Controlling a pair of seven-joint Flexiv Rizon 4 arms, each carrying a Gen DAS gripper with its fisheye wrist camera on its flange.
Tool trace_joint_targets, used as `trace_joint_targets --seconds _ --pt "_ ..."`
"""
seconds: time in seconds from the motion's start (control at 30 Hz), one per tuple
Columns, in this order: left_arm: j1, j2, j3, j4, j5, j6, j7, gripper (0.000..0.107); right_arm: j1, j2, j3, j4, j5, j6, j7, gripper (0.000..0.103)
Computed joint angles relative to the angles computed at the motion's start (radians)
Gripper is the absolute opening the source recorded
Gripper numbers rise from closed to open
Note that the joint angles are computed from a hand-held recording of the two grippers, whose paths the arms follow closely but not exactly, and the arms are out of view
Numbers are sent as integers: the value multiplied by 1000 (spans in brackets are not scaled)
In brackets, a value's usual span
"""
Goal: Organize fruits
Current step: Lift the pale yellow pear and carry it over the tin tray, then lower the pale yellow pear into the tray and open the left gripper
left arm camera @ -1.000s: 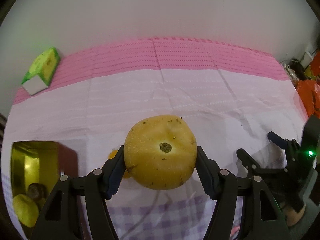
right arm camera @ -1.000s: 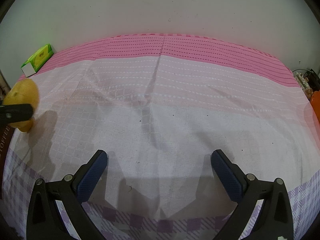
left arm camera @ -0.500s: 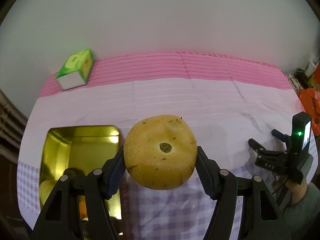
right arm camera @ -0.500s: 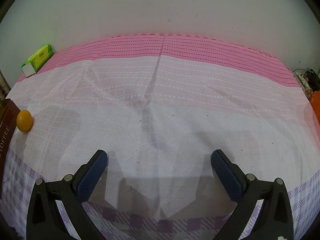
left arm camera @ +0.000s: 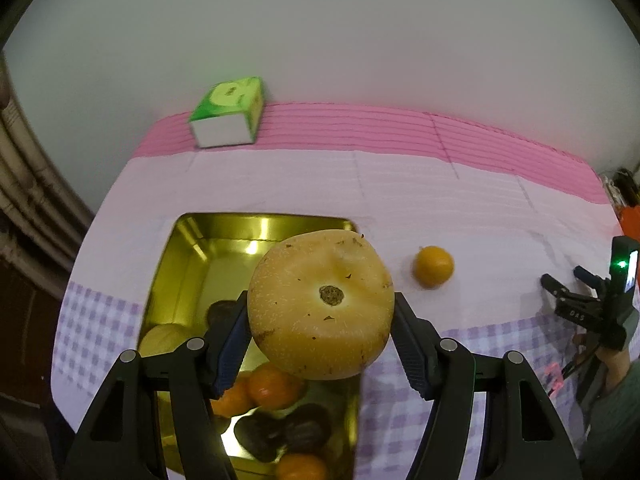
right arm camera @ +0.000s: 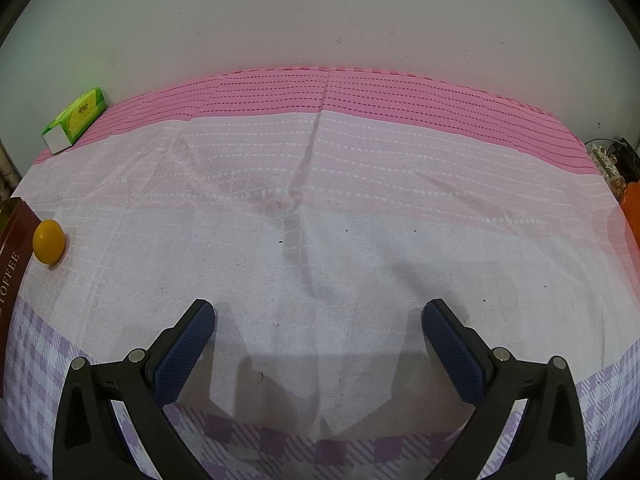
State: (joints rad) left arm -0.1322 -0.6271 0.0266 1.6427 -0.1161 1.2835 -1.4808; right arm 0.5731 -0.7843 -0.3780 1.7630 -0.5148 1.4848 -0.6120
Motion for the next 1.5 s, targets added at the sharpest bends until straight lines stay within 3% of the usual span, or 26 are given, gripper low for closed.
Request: trace_joint_targets --seconds 0.6,1.07,1.5 --pt "96 40 -34 130 -72 93 44 66 12 -1 -14 -2 8 -14 23 103" --pt "111 38 -35 155 -100 114 66 66 31 10 0 -26 -54 -43 81 102" --pt "115 35 -59 162 -95 78 132 66 -13 -23 212 -181 -70 -94 -93 102"
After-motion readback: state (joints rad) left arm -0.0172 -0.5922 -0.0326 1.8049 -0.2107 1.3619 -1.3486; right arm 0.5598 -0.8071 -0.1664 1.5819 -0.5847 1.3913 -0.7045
